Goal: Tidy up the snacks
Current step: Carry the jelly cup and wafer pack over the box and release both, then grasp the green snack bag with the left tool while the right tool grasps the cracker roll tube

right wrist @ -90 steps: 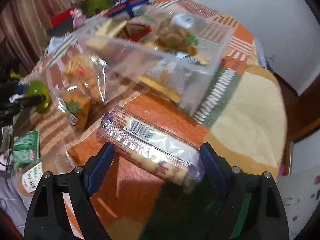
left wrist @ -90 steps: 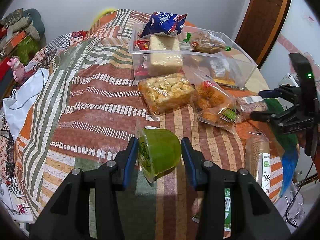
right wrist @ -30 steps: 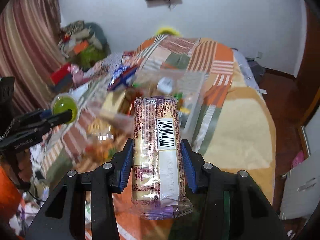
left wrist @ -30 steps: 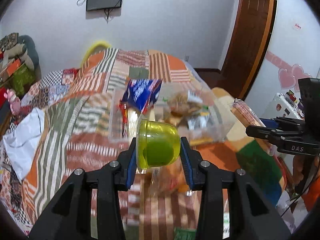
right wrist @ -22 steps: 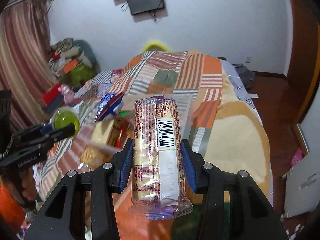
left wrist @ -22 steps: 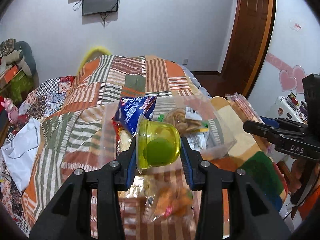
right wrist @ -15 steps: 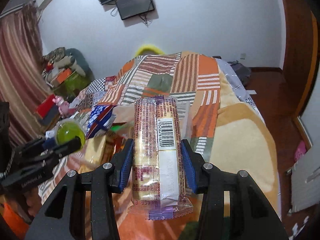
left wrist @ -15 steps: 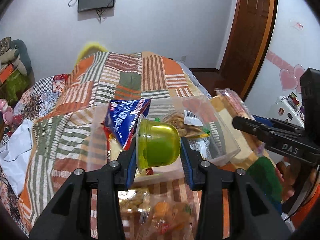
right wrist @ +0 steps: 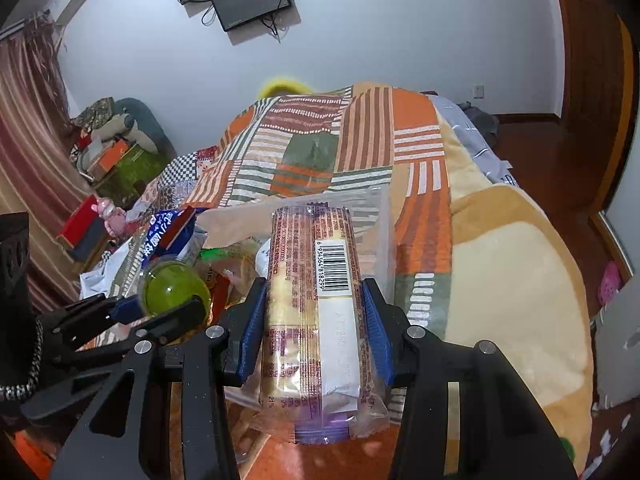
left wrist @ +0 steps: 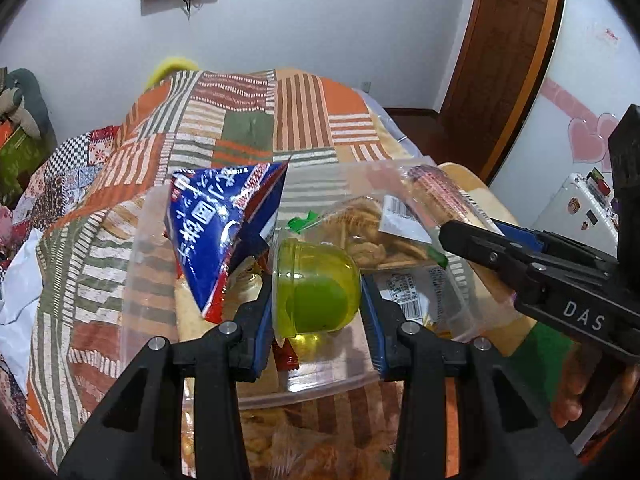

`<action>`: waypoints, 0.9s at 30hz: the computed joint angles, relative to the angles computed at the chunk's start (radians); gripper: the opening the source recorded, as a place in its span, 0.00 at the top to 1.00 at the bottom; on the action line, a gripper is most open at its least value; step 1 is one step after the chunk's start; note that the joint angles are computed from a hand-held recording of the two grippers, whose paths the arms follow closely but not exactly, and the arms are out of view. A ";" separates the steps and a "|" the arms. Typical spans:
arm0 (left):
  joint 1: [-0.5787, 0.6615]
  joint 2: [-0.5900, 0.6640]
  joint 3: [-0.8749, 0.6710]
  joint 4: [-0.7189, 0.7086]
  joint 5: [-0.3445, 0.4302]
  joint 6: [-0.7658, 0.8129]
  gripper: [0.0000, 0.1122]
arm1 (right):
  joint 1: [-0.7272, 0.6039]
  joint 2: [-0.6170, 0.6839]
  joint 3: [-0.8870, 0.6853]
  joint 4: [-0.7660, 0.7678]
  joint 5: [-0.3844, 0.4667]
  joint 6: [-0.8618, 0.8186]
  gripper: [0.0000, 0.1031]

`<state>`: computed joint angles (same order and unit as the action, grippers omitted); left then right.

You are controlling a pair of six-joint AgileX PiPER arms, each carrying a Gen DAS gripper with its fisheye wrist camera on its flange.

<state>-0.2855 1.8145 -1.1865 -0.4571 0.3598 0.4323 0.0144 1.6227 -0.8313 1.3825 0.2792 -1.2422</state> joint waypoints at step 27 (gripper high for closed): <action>0.054 -0.437 0.317 -0.031 0.044 0.071 0.27 | 0.111 -0.379 0.245 -0.532 -0.069 0.497 0.18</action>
<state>-0.2319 1.3772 -0.8691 -0.4881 0.4035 0.5036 0.1250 1.2438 -0.5865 0.8510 0.2099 -0.7453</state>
